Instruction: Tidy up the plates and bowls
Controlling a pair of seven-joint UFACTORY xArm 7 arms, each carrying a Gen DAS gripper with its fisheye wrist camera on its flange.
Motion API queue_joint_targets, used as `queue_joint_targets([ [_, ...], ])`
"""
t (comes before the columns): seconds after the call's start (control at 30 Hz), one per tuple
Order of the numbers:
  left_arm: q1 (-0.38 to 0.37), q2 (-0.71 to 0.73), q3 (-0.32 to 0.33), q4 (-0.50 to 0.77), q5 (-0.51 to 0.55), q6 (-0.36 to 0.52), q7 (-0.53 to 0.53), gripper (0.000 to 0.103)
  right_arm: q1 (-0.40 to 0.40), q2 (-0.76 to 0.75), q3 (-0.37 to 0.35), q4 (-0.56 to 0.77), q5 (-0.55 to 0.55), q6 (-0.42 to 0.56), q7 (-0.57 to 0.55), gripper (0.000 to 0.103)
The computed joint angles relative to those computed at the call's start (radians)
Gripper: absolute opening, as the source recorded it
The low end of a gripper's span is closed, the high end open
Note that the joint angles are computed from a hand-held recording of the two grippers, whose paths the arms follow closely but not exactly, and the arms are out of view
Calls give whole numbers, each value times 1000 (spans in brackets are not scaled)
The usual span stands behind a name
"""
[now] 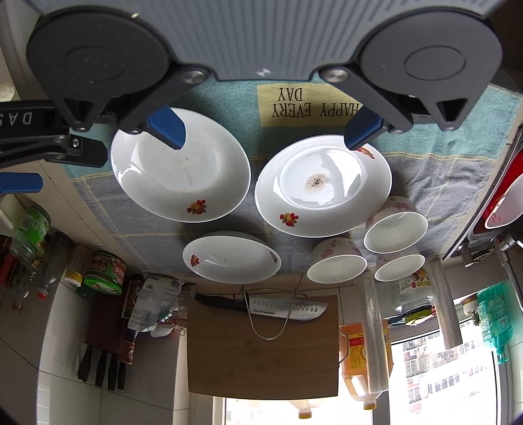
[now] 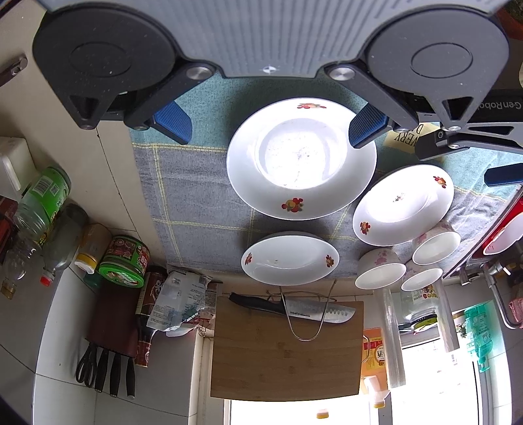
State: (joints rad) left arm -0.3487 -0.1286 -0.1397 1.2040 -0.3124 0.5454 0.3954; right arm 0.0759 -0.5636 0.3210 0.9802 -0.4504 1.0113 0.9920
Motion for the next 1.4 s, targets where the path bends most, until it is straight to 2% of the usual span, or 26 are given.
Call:
queue_joint_targets([
  [0.1,-16,9,17,-7,-92,13,108,102,5,-36,-20,-60,-2,-67,-5,103],
  [0.2,-19,18,18,-19,-134,23,187,102,-7,-60,-29,-102,12,-95,0,103],
  [0.6,0,99,-3,-4,-217,111,408,102,-42,-99,-42,-207,68,-102,26,103],
  [0.77,12,157,-20,44,-235,153,496,102,-55,-86,-44,-214,70,-108,43,103],
  [0.97,29,237,-42,122,-213,204,518,102,-66,-53,-52,-205,70,-101,66,103],
  [1.03,33,252,-51,132,-216,191,548,102,-70,-43,-56,-203,68,-104,79,103],
  [1.4,71,323,-85,207,-318,234,743,103,-88,38,-78,-147,24,-94,111,103],
])
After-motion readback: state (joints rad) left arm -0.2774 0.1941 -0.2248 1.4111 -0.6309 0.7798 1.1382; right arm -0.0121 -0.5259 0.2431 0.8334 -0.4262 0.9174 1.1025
